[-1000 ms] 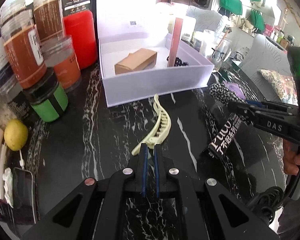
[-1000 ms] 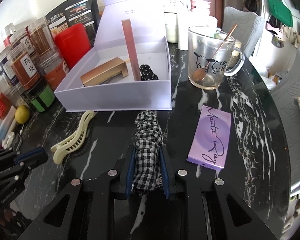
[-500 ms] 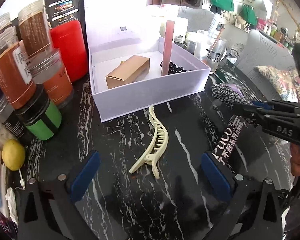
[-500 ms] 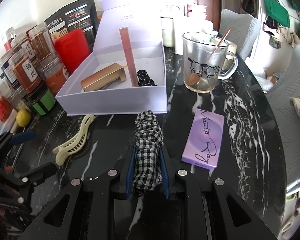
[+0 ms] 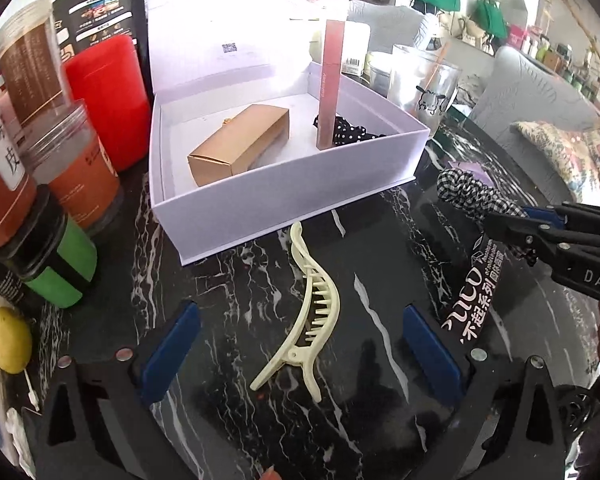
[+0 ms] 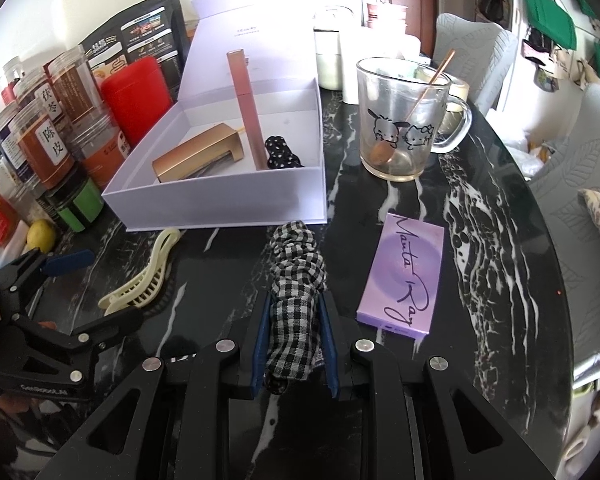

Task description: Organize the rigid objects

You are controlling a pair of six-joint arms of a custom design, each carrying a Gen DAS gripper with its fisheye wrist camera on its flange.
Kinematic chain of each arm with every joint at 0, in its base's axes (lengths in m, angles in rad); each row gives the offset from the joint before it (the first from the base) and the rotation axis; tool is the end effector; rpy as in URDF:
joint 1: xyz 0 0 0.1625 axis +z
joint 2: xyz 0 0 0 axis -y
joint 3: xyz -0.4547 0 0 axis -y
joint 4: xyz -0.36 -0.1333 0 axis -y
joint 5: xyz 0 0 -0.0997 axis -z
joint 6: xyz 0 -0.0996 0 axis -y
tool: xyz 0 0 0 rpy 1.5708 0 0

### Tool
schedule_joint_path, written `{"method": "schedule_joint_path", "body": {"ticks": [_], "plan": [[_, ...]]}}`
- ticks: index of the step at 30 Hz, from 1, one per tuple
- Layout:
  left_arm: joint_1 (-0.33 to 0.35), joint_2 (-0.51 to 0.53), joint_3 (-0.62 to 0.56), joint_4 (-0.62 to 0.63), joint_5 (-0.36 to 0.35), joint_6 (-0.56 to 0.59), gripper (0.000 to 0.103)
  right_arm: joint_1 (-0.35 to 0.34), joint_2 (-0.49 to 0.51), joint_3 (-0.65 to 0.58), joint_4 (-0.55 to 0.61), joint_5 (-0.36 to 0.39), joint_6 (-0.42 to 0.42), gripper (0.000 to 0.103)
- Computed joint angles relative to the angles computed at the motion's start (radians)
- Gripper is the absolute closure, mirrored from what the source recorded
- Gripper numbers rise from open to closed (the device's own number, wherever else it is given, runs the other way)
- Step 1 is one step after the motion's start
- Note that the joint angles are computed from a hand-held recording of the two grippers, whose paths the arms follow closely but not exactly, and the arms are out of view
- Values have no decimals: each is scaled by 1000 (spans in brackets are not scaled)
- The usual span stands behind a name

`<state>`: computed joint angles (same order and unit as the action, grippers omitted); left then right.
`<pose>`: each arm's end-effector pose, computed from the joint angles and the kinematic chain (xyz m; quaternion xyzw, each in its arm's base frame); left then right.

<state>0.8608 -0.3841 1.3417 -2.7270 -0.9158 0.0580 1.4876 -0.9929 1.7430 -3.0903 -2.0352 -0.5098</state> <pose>-0.3366 -0.6892 -0.0193 0.3234 0.8855 -0.1914 0.2732 0.0348 -0.6505 0.3033 0.1065 -0.8999 0.2870 0.3107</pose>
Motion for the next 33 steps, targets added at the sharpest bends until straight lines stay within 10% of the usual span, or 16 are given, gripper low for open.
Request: {"method": "schedule_joint_path", "body": {"ticks": [5, 15, 33], "plan": [[6, 15, -41, 65, -4, -28, 3, -2, 0, -2, 1, -1, 1, 80], [19, 14, -46, 103, -63, -44, 82, 6, -8, 12, -20, 3, -1, 80], [-7, -52, 68, -15, -70, -12, 82, 36, -33, 74, -77, 14, -5, 80]]}}
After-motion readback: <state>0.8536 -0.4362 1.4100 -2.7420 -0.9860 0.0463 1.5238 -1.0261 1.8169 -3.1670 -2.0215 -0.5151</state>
